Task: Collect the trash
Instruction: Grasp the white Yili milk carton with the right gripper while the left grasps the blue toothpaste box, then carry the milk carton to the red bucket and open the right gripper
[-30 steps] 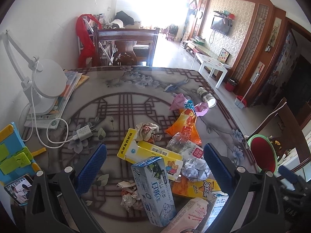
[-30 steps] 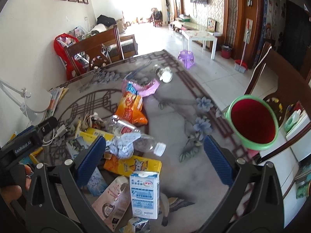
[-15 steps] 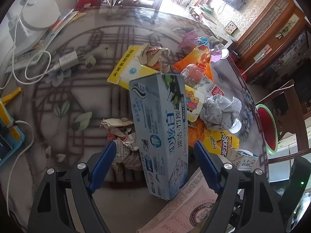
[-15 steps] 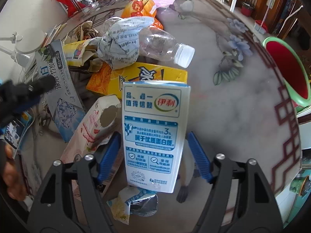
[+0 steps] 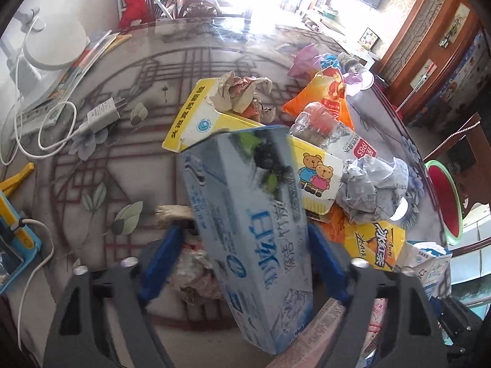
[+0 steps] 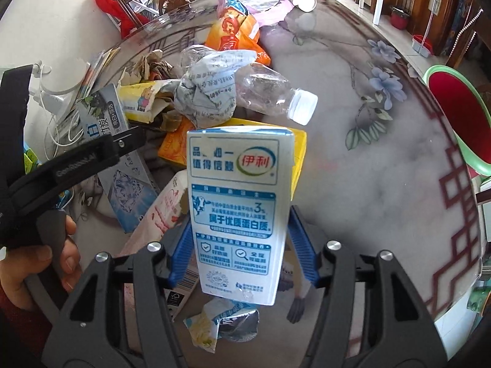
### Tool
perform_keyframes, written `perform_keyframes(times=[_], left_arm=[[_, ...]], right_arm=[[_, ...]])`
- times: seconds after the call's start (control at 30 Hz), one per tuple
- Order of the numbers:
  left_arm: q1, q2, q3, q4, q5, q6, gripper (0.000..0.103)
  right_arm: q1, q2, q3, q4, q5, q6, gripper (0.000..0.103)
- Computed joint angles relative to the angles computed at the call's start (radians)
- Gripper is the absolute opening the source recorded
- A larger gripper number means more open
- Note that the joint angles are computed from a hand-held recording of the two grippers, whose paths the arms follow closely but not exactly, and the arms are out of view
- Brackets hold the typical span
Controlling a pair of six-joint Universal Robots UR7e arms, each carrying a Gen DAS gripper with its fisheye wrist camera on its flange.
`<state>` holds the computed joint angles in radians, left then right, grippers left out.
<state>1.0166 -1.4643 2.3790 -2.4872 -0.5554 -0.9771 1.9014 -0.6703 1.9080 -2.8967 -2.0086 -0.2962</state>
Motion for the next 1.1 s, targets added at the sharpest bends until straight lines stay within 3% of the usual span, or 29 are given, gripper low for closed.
perform_keyframes(times=[0.1,0.2,0.47,0.63,0.93,1.1], left_arm=[[0.006,-0.022,0.028,-0.126,-0.027,0.079,0.050],[0.003,-0.052,0.045,-0.167,-0.042,0.091,0.037],[-0.100,-0.133,0.086,-0.142,0.030,0.048,0.037],[-0.156,-0.133,0.072,-0.131,0.063,0.082,0.037],[-0.181,-0.015,-0.002,-0.247,0.049,0.212,0.037],[-0.176,0.066,-0.054,-0.263,0.040,0.201,0.037]], right_arm=[[0.005,-0.002,-0.004,-0.004,0.004,0.001,0.057],[0.010,-0.008,-0.002,-0.019,0.008,-0.005,0.057],[0.035,-0.047,0.007,-0.099,0.029,-0.031,0.057],[0.045,-0.070,0.007,-0.130,0.036,-0.040,0.057],[0.013,-0.107,-0.001,-0.129,0.037,-0.044,0.057],[-0.025,-0.117,-0.039,-0.111,0.036,-0.081,0.057]])
